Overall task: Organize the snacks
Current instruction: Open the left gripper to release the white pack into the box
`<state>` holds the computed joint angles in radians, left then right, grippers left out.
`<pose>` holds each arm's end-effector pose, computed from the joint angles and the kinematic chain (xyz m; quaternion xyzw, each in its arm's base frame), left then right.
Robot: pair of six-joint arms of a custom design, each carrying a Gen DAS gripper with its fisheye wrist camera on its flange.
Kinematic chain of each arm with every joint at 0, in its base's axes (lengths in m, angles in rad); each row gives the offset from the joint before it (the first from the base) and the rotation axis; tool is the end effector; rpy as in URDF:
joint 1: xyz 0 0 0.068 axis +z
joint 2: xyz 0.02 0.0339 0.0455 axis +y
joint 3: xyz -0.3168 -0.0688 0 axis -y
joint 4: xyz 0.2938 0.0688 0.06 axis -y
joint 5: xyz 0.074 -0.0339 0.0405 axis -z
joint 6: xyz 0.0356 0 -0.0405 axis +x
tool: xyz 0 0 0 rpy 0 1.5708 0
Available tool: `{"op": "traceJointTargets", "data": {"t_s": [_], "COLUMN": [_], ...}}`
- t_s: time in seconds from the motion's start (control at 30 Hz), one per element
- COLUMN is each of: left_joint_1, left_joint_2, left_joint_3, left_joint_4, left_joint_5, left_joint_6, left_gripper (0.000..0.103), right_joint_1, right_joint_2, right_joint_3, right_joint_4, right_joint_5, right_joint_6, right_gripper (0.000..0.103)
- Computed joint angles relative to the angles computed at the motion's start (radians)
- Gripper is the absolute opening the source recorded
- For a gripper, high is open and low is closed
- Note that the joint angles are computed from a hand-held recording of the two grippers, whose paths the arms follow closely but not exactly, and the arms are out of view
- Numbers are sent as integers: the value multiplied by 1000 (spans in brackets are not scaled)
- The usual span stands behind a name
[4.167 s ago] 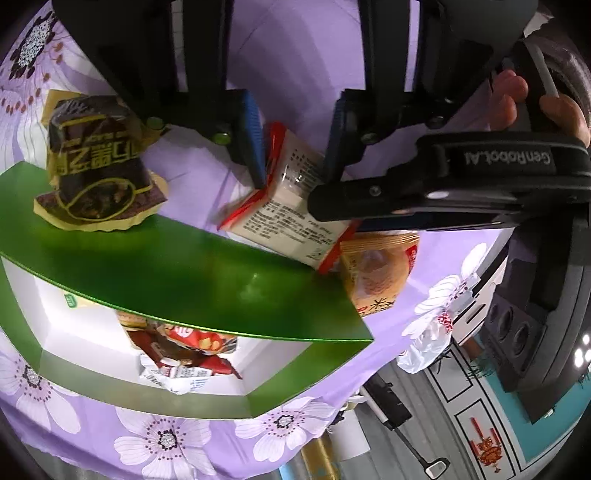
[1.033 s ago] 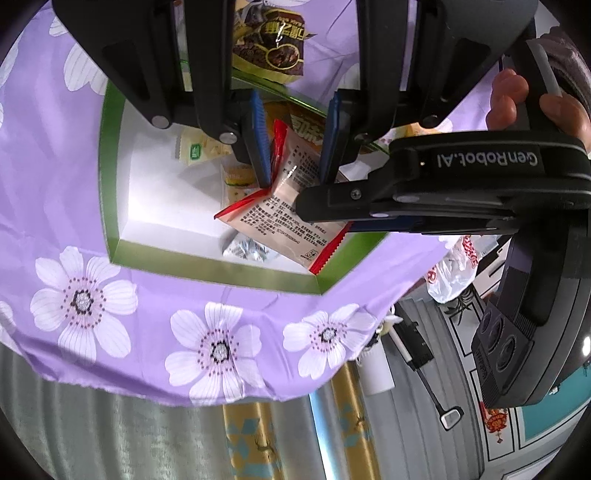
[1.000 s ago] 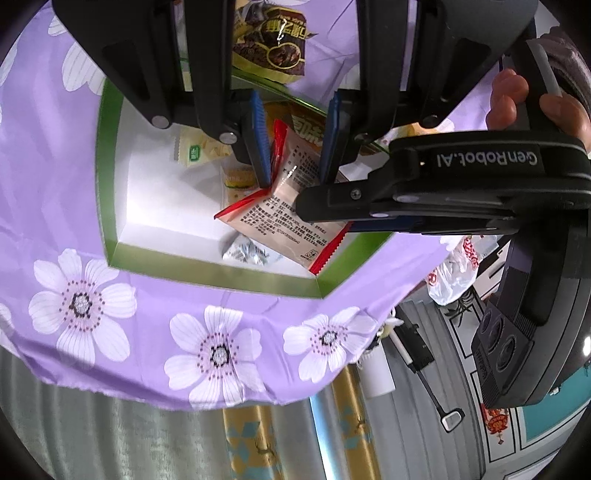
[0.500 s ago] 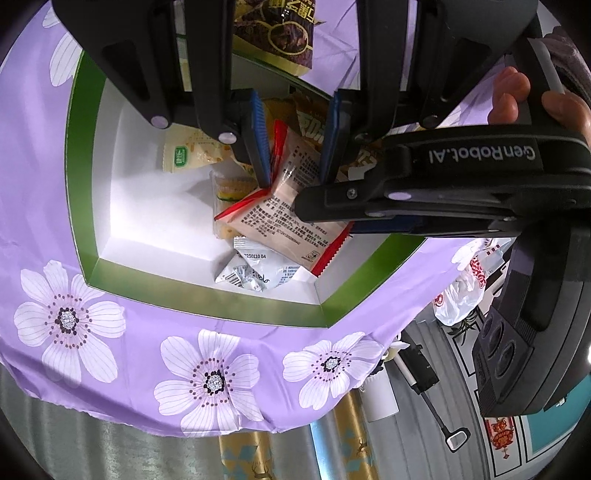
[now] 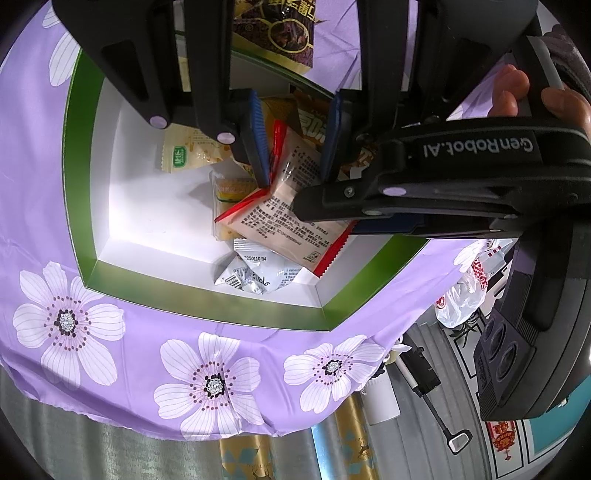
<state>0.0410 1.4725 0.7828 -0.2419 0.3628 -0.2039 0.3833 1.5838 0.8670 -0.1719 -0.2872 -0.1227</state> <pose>0.3180 0.0004 0.2020 -0.0578 0.9337 -0.1958 0.2941 0.3238 0.1414 0.1985 -0.2798 0.8910 0.1767 0.3107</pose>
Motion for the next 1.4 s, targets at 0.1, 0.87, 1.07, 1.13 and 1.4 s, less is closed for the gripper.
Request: {"op": "traceJointTargets", "data": {"t_s": [0.1, 0.87, 1.07, 1.13, 1.4], "left_joint_1": [-1, -3, -11, -11, -31], "left_joint_2": [1, 10, 8, 9, 16], "left_joint_3": [2, 9, 16, 20, 36], "left_joint_4": [-1, -16, -30, -38, -64], "left_joint_5": [-1, -31, -47, -48, -99], "left_joint_6": [1, -4, -3, -1, -2], "left_gripper": [45, 52, 53, 53, 80], "right_joint_1": [1, -3, -1, -1, -2], "right_joint_2": [0, 6, 4, 4, 6], "right_joint_3": [0, 3, 5, 7, 14], "right_joint_4": [0, -7, -16, -20, -26], "right_joint_5": [0, -3, 4, 6, 5], "right_joint_6": [2, 18, 16, 14, 20], "right_gripper": [30, 36, 36, 36, 45]}}
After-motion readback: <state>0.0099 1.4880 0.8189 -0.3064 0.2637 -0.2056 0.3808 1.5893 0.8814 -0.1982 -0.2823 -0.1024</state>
